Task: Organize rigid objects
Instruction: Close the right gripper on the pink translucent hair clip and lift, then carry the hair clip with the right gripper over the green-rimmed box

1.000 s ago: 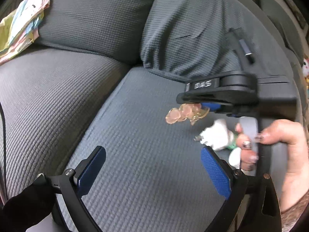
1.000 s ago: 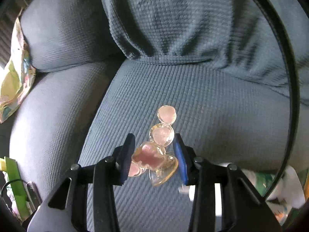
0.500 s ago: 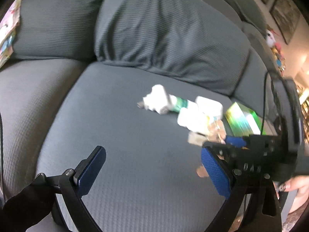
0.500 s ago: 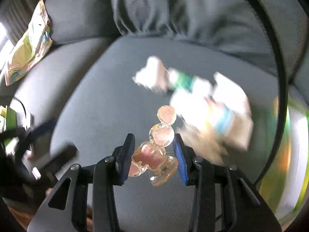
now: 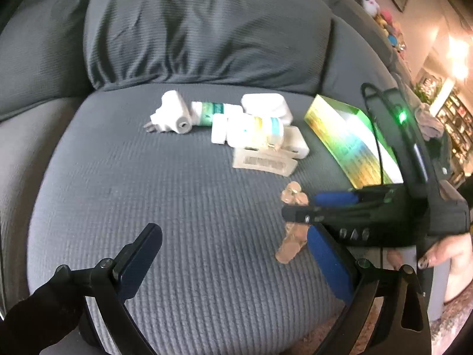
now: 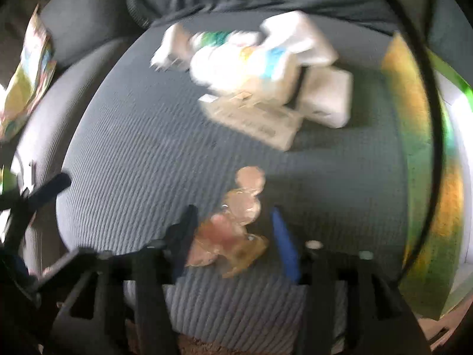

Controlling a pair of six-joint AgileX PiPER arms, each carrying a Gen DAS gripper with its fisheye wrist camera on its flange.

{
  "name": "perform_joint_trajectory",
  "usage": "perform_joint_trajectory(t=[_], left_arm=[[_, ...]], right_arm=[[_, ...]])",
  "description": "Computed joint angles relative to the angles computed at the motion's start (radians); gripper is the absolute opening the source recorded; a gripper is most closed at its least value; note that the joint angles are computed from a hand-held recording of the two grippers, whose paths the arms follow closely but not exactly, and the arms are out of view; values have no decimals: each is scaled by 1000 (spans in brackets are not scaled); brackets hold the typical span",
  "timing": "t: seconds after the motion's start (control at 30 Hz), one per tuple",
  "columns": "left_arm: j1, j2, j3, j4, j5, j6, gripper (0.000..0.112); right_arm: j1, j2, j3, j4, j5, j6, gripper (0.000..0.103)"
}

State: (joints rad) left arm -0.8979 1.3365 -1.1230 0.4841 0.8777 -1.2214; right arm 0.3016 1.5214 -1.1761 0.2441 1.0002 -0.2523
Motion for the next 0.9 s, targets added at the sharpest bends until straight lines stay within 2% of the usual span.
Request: perform_joint_trajectory(t=[0.1,0.23,0.3,0.4,0.43,0.47,0.53,0.6,0.73,0.9], left_arm=[[39,-8,36,-91,-110,77,99],[60,49,29,-202,-194,186,99],[63,85,19,-242,-224,234,99],[66,134,1,-292,-241,271,99],[73,139,5,-320,-257,290,98],[76,142,10,-337,-269,300,96],[84,147,17,-367,-294,321,79],[92,156,20,-399,-309,344,74],[99,167,32,-435,-345,369,48],[76,182,13,-373,-325,332,44]], right_arm=[[-73,-5,-3,103,8,-48,66],[-133,-11,6,190,36,-53,66],[-151,-29,16,233,75,-62,53],[-165,-6,25,294,80,-75,37],[-163,-16,43,280,84,-59,35],[-159,-14,51,270,85,-52,32],[-172,-19,79,320,92,-87,31],[-181,-30,91,323,101,-99,31],[-175,-18,94,340,89,-94,33],[-177,-32,116,351,74,-113,39]])
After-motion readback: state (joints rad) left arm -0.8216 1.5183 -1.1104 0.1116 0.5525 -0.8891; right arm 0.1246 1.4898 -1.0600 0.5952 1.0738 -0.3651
